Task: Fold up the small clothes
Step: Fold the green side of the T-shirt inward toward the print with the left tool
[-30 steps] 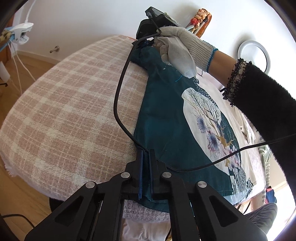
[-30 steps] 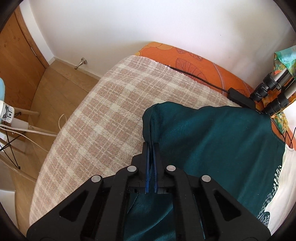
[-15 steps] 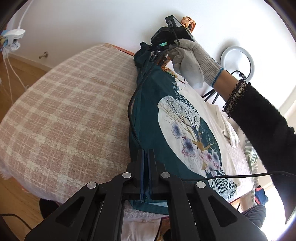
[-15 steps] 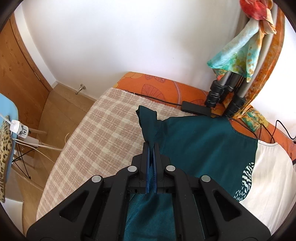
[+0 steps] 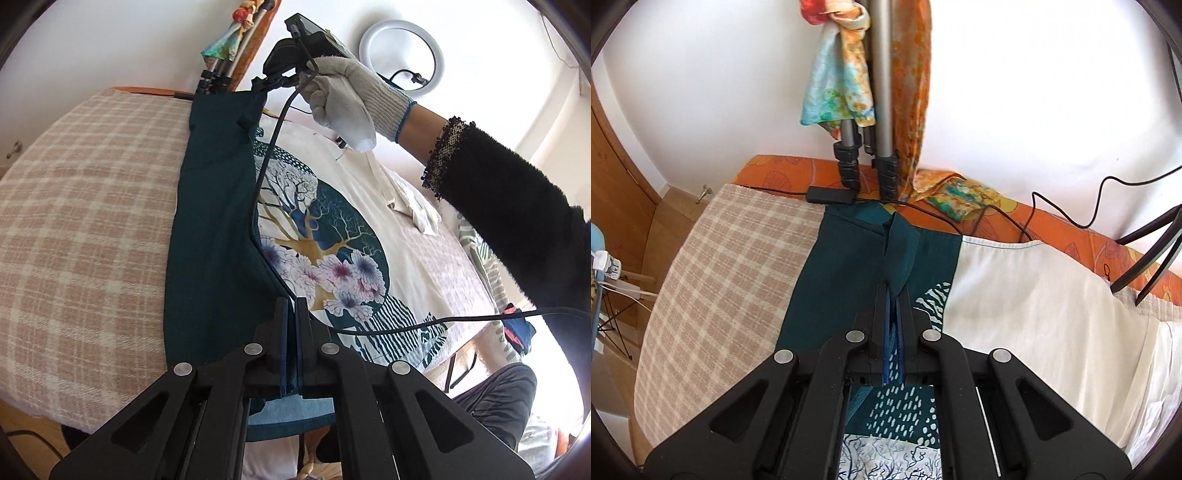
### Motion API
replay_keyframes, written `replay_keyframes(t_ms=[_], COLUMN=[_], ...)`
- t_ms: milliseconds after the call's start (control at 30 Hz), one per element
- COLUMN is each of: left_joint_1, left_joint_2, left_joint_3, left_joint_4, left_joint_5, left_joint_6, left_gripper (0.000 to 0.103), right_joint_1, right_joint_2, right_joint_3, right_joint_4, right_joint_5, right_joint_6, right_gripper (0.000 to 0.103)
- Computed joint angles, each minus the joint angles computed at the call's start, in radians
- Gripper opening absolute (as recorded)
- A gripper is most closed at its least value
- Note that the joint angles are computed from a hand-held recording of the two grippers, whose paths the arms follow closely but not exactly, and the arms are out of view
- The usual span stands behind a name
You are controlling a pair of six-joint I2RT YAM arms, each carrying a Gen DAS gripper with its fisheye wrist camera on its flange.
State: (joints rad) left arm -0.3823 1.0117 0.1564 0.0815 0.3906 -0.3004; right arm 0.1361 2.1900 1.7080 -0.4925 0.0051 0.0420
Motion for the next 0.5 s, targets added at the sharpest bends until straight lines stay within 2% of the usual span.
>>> replay_keyframes(t_ms=[67, 167, 333, 367, 400, 433, 467, 500], left_joint_1=[-0.071, -0.137, -0.153, -0.166, -0.171, -0.185, -0.204, -0.222], left_joint_2=[0.066, 0.132, 0.213, 0.219, 0.217, 0.208, 0.186, 0.162], left_joint_3=[0.012, 0.023, 0.039, 0.046, 0.050, 0.050, 0.048, 0.044], left_joint_4=[0.047, 0.089, 0.133, 0.123, 0.114, 0.108, 0.087, 0.070], left_joint_5=[-0.039, -0.077, -0.031, -0.033, -0.015, -0.013, -0.026, -0.035], left_joint_6=[-0.020, -0.042, -0.057, -0.055, -0.043, -0.037, -0.031, -0.022], left_gripper=[0.002, 0.002, 0.002, 0.006, 0.012, 0.014, 0.019, 0.022], right_joint_1=[-0.025, -0.042, -0.075, -0.085, -0.095, -0.103, -0.111, -0.121], right_joint_2=[0.024, 0.063, 0.105, 0.105, 0.098, 0.080, 0.047, 0.006], right_joint_3=[-0.002, -0.001, 0.018, 0.024, 0.019, 0.000, -0.041, -0.087], right_joint_4=[0.004, 0.025, 0.021, 0.010, 0.011, 0.023, 0.055, 0.089], right_joint_5=[-0.024, 0.000, 0.006, -0.006, -0.006, 0.004, 0.013, 0.013], right_joint_6=[-0.010, -0.010, 0.004, 0.009, 0.012, 0.015, 0.015, 0.009], right_gripper=[0.004, 0.004, 0.006, 0.010, 0.027, 0.056, 0.068, 0.075])
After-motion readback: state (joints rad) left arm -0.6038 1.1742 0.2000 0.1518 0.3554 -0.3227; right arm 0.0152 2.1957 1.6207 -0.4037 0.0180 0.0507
